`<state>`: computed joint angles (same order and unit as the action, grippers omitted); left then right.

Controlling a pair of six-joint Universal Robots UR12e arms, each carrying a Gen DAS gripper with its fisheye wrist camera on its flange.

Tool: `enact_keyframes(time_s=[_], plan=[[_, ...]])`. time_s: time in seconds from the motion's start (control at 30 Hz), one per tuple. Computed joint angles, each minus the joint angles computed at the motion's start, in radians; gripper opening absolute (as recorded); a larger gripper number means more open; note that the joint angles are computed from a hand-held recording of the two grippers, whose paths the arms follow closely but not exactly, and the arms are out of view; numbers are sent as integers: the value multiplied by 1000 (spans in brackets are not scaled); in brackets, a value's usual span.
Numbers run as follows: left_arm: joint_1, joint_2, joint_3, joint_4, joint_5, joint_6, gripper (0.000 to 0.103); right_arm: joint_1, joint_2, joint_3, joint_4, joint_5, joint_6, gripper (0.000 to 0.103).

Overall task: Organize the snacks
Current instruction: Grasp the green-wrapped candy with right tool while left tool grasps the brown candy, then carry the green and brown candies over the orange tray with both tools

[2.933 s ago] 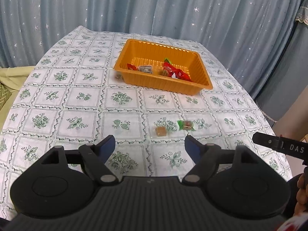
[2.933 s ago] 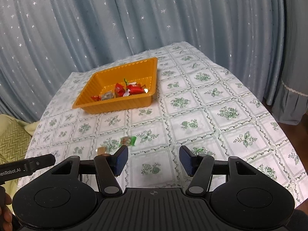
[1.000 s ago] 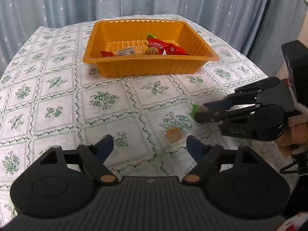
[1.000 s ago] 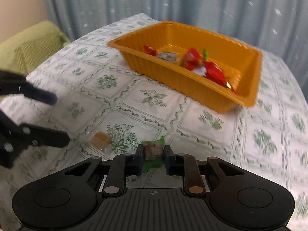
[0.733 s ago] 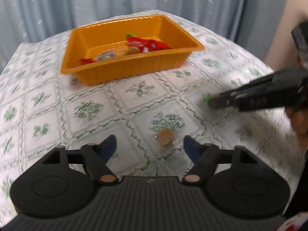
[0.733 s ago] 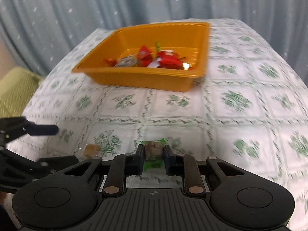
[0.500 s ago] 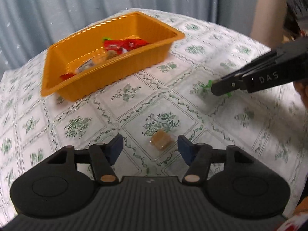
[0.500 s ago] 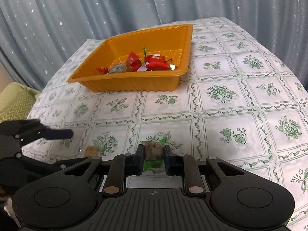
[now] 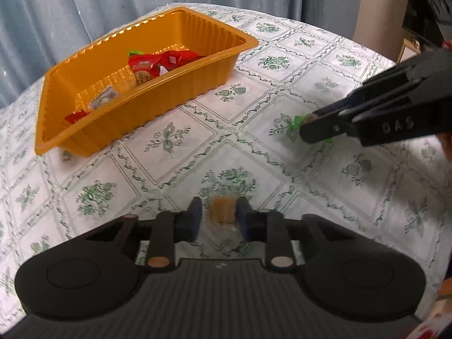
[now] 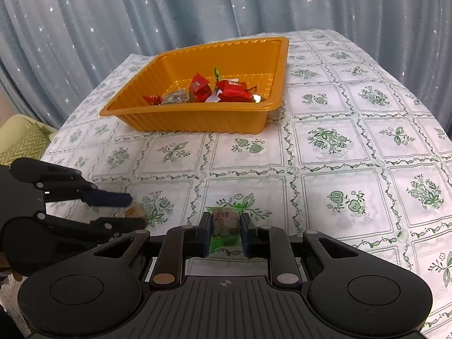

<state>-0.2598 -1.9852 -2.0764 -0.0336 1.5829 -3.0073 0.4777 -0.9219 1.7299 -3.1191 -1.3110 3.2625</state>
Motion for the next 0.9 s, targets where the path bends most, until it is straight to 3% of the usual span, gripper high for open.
enact_keyframes(time_s=[0.17,0.33,0.53,0.73,0.9], plan=[[0,3,-8,14,-1,-142,18,6,2,0,-1,-3,-12,21],[-30,11,-18,31,103,-290,18,16,1,9,-25,-25,-27,21],[-47,40,-40,58,158,-463,18,27,-11,27,-63,-50,-38,21],[-63,68,-59,73,191,-579,18,43,-32,48,-90,-104,-11,21],[-81,86,-66,65,226,-609,18,48,-52,66,-102,-111,14,21]])
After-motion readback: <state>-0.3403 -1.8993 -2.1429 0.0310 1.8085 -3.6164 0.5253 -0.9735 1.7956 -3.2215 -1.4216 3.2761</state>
